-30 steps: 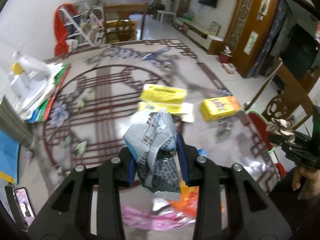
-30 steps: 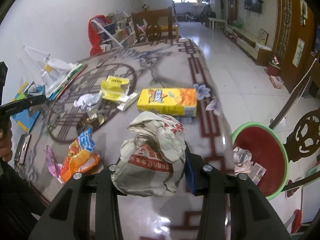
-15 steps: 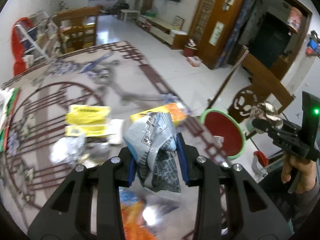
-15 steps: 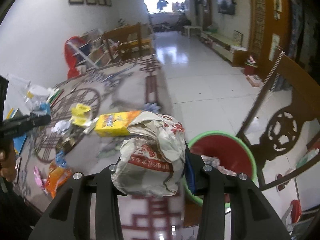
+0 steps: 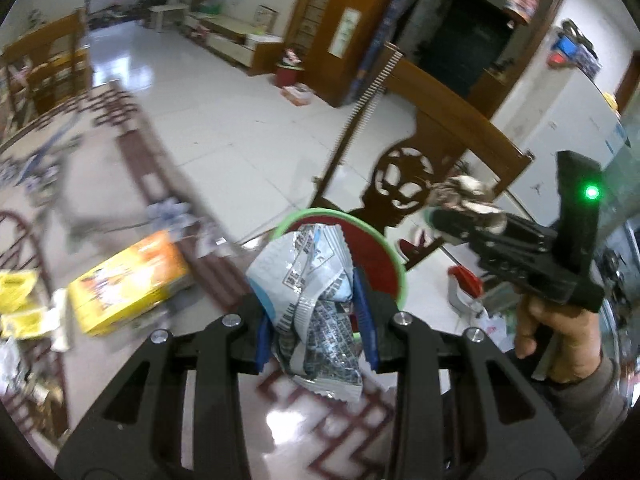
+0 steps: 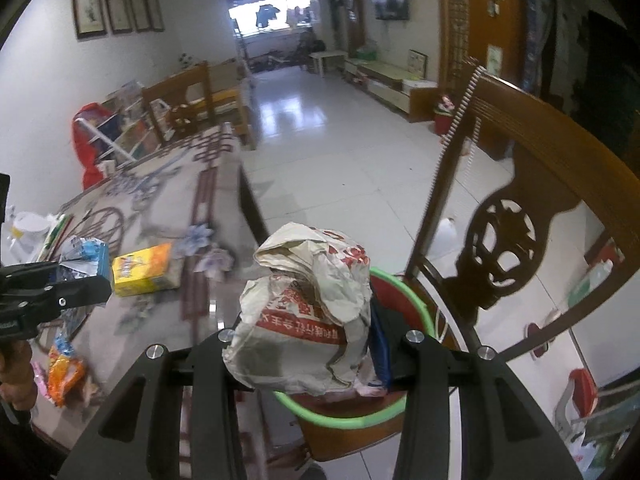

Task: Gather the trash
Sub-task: 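Open both grippers to drop the bag and wrapper into the bin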

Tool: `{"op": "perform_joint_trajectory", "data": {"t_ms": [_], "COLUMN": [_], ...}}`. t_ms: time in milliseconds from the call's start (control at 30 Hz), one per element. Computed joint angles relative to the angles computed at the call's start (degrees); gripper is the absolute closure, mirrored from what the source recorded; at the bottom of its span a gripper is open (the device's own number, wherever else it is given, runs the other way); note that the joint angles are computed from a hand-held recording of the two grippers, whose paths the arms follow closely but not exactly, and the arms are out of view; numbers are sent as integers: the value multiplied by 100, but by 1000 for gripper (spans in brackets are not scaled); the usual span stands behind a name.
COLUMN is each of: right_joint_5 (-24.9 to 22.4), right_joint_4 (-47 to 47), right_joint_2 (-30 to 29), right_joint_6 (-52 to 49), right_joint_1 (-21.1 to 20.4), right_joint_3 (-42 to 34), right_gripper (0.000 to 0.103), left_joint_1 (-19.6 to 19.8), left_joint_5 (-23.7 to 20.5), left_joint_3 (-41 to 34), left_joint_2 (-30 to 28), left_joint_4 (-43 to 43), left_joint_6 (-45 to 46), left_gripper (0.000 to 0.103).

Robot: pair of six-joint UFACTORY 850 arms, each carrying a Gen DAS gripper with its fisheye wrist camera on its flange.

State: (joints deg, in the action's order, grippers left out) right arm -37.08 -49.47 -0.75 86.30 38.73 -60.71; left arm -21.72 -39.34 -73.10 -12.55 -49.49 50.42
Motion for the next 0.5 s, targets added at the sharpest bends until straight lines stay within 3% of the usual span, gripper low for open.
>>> {"op": "perform_joint_trajectory", "data": {"t_ms": [500], "right_joint_5": [150], "right_joint_4": [212], "right_joint_2": [127], "right_joint_6": [-53], "right_joint_1": [-311], "right_joint_3": [305], "right_gripper": [64], "left_joint_1": [-494], "left_joint_5": [-683], "left_joint_3": [-1173], "left_joint_2": [-1156], "left_joint_4": [-285], "left_joint_6": [-437], "left_gripper": [69]}}
